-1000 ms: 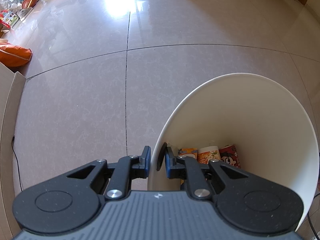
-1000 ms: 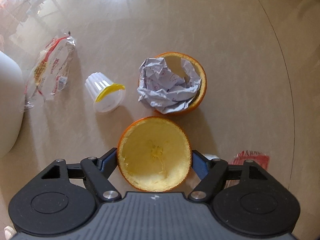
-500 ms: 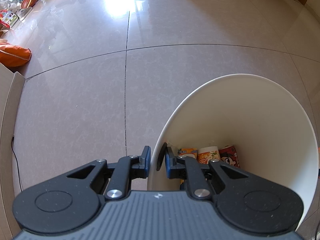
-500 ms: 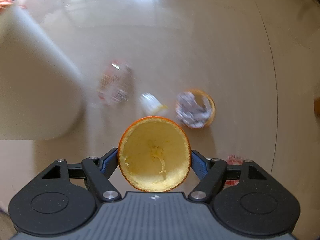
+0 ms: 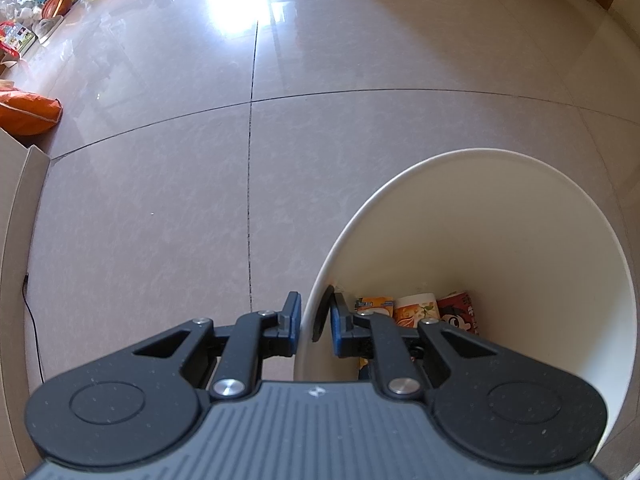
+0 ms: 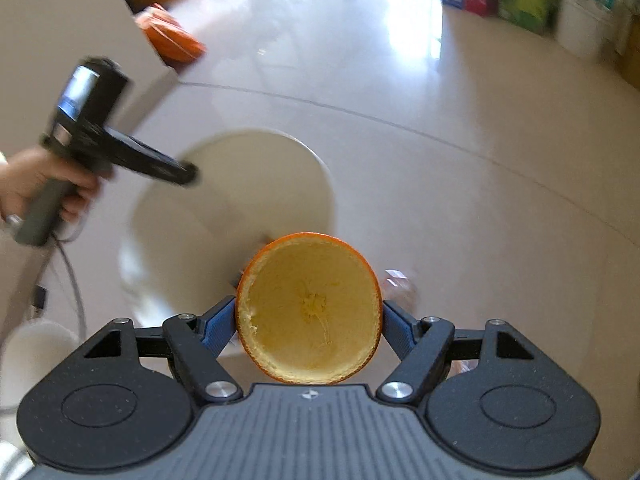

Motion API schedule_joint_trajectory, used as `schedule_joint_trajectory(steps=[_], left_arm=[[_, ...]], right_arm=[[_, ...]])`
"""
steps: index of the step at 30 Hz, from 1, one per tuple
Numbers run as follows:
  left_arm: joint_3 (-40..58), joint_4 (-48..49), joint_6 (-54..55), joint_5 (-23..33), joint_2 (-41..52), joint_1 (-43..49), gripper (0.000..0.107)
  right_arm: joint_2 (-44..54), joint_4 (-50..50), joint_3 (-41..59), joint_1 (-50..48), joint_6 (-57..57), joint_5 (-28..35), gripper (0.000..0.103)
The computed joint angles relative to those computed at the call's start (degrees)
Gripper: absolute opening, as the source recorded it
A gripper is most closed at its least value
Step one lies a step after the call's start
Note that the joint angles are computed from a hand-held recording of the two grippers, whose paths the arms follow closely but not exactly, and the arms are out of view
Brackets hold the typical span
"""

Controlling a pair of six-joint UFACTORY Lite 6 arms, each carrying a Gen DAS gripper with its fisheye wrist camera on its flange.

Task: Collect trash
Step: 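Carry the orange peel over the bin and open the right gripper, then grasp the white yogurt cup with the right gripper and lift it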

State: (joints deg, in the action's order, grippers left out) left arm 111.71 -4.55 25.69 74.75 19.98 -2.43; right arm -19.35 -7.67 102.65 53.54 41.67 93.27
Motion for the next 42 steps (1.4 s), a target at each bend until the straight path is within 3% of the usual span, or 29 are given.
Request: schedule_joint_trajectory(steps=[6, 10, 24, 29, 34, 42], left_arm=[[0.71, 0.31, -0.18, 0.24, 0.45, -0.37, 0.014], [0.87, -0.1, -0.21, 0.36, 0.6, -0.26, 0.014], [0.26, -0.55, 0.93, 0.01, 0.42, 0.53, 0.014], [0.13, -0.77, 0.9, 0.02, 0.36, 0.67, 0.014], [-1.12, -0.83, 1.12, -0.78, -0.49, 0.72, 0.014], [-1.74, -0.68, 0.51, -0.97, -0.94, 0.57, 0.014]], right_arm=[[10.44, 1.84, 9.21, -2.58, -5.53, -4.61, 0.081], [13.03, -2.07, 10.34, -0.02, -5.33, -5.74, 0.09], [2.71, -4.55, 1.39, -4.95, -2.93, -4.92, 0.093], [-7.19, -6.43, -10.33, -8.15, -3.3, -6.47, 0.093], [-21.95, -12.03, -30.73, -4.42, -1.65, -7.91, 0.093], [-43.15, -5.63, -62.55, -13.93, -9.63, -15.64, 0.092]])
